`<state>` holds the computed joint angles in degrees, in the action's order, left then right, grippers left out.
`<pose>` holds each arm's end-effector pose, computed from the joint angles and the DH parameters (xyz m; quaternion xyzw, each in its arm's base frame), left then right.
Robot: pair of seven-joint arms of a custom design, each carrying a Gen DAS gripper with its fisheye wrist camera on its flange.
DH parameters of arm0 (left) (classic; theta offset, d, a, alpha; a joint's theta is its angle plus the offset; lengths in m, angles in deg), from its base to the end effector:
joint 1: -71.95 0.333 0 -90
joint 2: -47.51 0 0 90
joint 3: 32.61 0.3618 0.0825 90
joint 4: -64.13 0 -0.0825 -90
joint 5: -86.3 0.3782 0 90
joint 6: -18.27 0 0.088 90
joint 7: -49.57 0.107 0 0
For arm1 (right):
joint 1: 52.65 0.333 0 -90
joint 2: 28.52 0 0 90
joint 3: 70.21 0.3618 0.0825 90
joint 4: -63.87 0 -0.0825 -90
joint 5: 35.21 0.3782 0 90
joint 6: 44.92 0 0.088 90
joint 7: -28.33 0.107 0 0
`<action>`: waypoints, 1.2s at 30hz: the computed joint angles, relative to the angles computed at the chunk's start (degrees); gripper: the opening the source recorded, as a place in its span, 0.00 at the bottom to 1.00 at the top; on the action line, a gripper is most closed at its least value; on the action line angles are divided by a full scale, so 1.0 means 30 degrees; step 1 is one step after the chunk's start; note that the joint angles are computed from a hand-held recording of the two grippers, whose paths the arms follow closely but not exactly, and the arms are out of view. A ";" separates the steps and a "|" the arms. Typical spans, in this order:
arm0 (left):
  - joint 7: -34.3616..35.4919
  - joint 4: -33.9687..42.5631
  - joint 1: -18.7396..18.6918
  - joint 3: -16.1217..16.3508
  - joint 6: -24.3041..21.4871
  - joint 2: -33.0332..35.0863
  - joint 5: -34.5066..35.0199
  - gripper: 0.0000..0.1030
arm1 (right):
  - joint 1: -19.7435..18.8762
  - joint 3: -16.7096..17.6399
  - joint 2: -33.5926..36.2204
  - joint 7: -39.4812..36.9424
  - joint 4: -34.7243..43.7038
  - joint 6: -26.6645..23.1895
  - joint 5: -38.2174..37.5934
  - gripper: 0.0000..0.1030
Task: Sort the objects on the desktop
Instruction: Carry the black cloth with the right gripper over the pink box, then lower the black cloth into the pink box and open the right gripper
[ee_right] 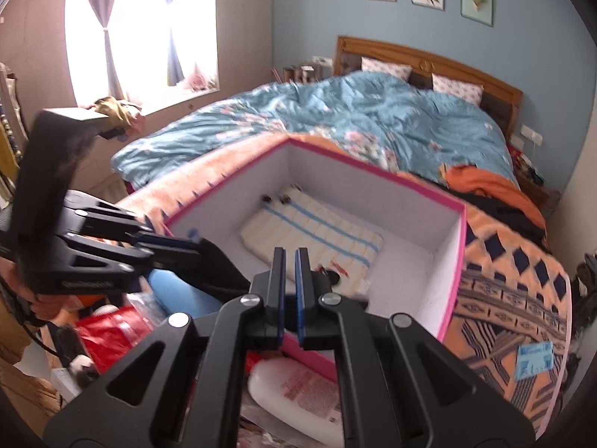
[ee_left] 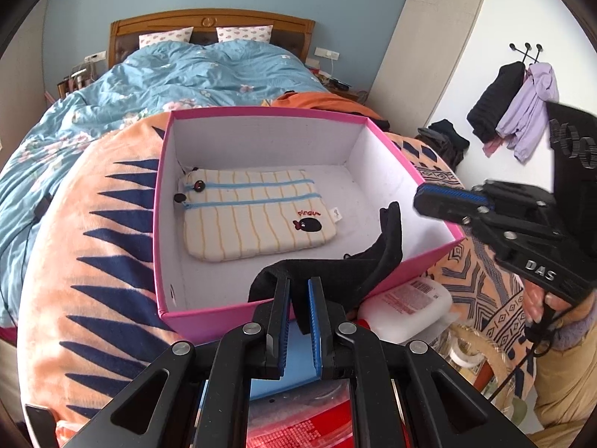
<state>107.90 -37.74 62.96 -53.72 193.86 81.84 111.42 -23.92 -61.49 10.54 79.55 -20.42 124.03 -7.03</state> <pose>0.6341 -0.3493 0.3667 -0.5682 0.7390 -0.3487 0.0970 0.6624 0.4259 0.4056 -0.8472 0.3385 -0.1450 0.3828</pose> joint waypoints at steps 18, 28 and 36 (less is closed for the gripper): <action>-0.0339 -0.0666 0.0094 0.0026 0.0593 -0.0051 0.0220 0.08 | -0.2489 0.0941 0.2482 0.2964 0.4724 -0.6696 0.2577 0.57; -0.0744 -0.0983 0.0127 0.0293 0.0383 0.0187 0.0534 0.08 | -0.2517 0.0763 0.3511 0.4190 0.6640 -0.8217 0.2505 0.59; -0.0438 -0.0887 0.0679 -0.0266 0.0293 0.0458 0.0130 0.08 | -0.1854 0.0281 0.5550 0.4475 1.0219 -1.1298 0.0683 0.48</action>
<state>106.59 -40.40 65.00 -54.51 194.73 83.21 111.81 -29.49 -60.65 27.19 92.98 10.23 90.14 -4.98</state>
